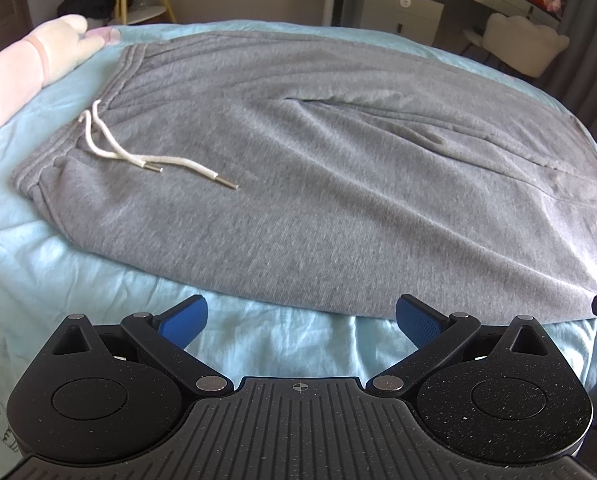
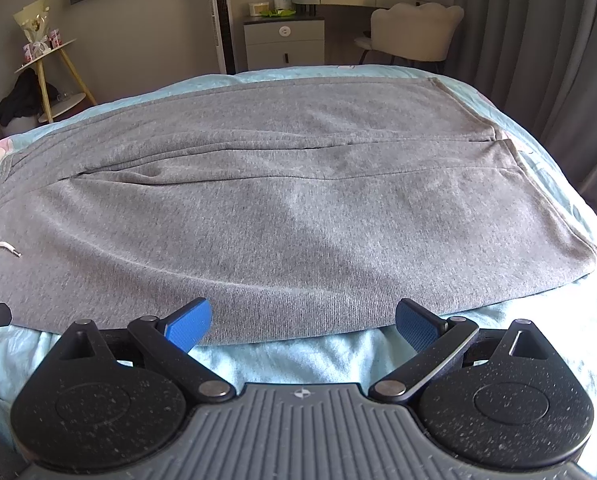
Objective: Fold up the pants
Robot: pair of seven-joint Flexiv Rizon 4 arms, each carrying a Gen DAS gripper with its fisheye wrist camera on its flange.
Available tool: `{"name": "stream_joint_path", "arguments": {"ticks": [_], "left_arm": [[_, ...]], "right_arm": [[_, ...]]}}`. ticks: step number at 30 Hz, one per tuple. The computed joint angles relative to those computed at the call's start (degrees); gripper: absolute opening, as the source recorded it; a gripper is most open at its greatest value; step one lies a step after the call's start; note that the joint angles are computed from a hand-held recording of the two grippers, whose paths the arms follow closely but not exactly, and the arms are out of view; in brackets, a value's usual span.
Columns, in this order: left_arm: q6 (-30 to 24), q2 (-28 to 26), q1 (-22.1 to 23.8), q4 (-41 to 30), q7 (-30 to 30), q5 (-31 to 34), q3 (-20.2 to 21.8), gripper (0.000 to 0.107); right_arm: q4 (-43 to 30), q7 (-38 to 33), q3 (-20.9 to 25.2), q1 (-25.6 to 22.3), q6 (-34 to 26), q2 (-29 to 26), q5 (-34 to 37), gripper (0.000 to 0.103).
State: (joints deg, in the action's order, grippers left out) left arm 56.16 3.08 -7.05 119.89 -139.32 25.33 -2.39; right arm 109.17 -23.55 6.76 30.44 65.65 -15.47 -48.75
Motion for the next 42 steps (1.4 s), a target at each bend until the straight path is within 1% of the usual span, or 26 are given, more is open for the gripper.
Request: {"name": "stream_joint_path", "arguments": {"ticks": [6,14,18,24,27,29,31,34,35,37,38,40,42], "left_arm": [[-0.45,-0.38,-0.08,-0.47,0.62,-0.24,-0.01,0.103],[0.65,-0.45,-0.06,-0.11,1.59,-1.48,0.31,0.103],[0.23,-0.85,-0.02,-0.38,2.28,-2.26,0.33,0.103],[0.01,-1.79,-0.11,-0.66,4.15,-4.45,0.67,0.103],[-0.93,-2.41,-0.19,-1.11,5.13,-5.65,0.81,0.103],[-2.30,-2.76,-0.27,-1.90,5.62,-6.09,0.84,0.103],[-4.42,-3.32,-0.30,-3.57,6.10,-5.77,0.79,0.103],[-6.09,-5.55,-0.07,-7.82,4.69,-3.40,1.03,0.103],[-6.35,-6.85,-0.03,-10.03,3.07,-1.87,1.24,0.103],[-6.39,-9.63,-0.12,-14.53,0.18,0.40,2.02,0.103],[-5.82,-11.52,-0.34,-17.43,-2.48,2.43,2.68,0.103],[-5.26,-15.55,-1.13,-23.06,-7.54,5.81,4.43,0.103],[-4.84,-19.90,-2.04,-28.27,-10.78,8.49,6.56,0.103]], "right_arm": [[-0.39,-0.80,0.20,-0.04,-0.17,-0.35,1.20,0.099],[-0.62,-2.11,0.37,0.00,-0.20,-0.50,2.65,0.099],[-0.94,-3.21,0.69,-0.05,-0.34,-0.77,4.36,0.099],[-2.23,-6.33,1.60,-0.36,-1.32,-1.76,9.80,0.099],[-3.40,-9.17,2.46,-0.91,-1.92,-2.53,14.15,0.099],[-4.90,-12.55,3.70,-1.95,-2.28,-3.34,18.96,0.099],[-6.67,-15.06,4.00,-2.89,-2.12,-4.44,23.00,0.099],[-9.30,-11.47,-0.36,-2.00,-2.48,-6.68,21.27,0.099],[-11.12,-11.11,-1.21,-2.20,-3.53,-8.10,21.25,0.099],[-16.36,-10.89,-2.27,-2.33,-9.55,-11.32,22.02,0.099],[-17.98,-11.22,-2.91,-2.28,-10.86,-12.64,21.39,0.099],[-19.80,-11.97,-4.39,-1.87,-12.13,-14.91,19.08,0.099],[-20.22,-11.84,-4.85,-1.85,-12.69,-16.29,18.51,0.099]]}}
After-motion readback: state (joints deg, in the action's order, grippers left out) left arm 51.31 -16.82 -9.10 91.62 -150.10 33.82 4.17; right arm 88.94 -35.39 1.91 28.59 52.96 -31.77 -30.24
